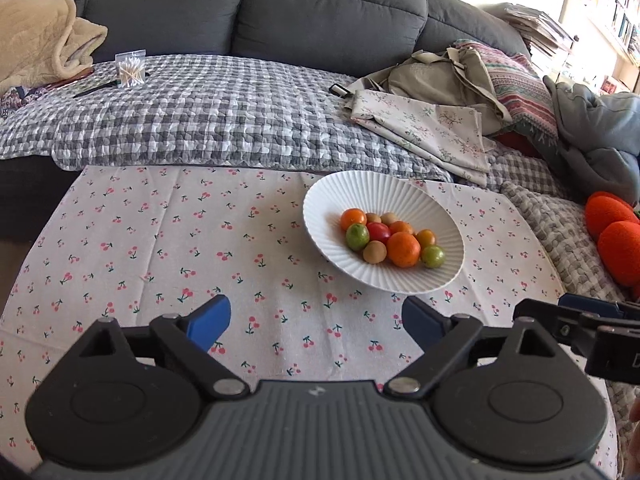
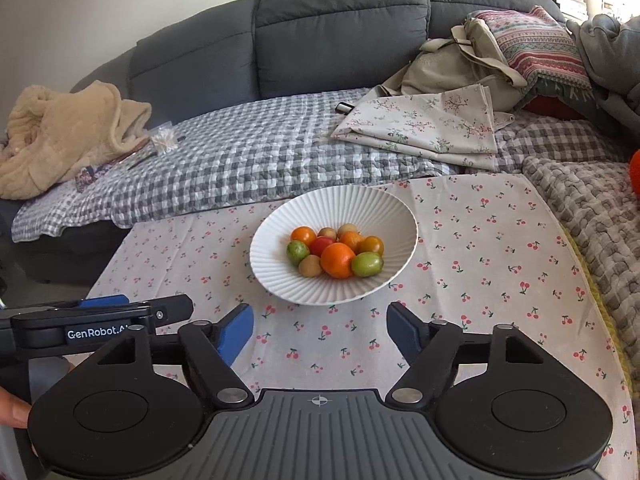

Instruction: Organize fruits

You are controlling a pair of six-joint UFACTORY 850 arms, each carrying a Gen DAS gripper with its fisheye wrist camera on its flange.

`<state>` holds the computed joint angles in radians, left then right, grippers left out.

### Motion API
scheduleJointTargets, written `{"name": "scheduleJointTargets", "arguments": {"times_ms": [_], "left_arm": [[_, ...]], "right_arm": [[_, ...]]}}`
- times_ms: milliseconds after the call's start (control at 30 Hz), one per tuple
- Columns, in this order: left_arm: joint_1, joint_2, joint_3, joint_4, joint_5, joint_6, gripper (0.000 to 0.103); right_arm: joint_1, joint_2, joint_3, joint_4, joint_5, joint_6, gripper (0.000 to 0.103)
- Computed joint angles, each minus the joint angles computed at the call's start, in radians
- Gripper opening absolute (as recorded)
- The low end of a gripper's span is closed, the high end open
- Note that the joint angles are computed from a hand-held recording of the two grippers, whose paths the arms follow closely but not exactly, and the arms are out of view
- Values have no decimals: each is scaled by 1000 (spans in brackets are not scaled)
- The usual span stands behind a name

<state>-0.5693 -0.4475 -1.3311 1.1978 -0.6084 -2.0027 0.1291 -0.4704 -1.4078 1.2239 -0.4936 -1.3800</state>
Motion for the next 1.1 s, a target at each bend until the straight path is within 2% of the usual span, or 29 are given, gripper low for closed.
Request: {"name": "scheduleJointTargets", "arguments": {"times_ms": [67,167,267,333,467,767,1100], "left_arm": [[-13,6,8,1,-31,-12,97],[-31,12,16,-11,-72,-17,99],[-41,29,37,-11,-81,-41,100],[-49,38,48,-11,-97,-55,101],[-72,40,55,-15,-149,-47,102],[-79,40,67,-48,-195,-16,102],[-77,44,73,-46,-184,-8,102]], "right_arm": [[1,27,35,20,17,-29,80],[4,67,90,77,51,-103,90],[2,95,130,112,66,-150,91],[1,109,153,123,77,-150,98],[5,132,193,134,107,-170,99],[22,144,215,158,161,-198,103],[38,135,214,120,185,-181,103]]}}
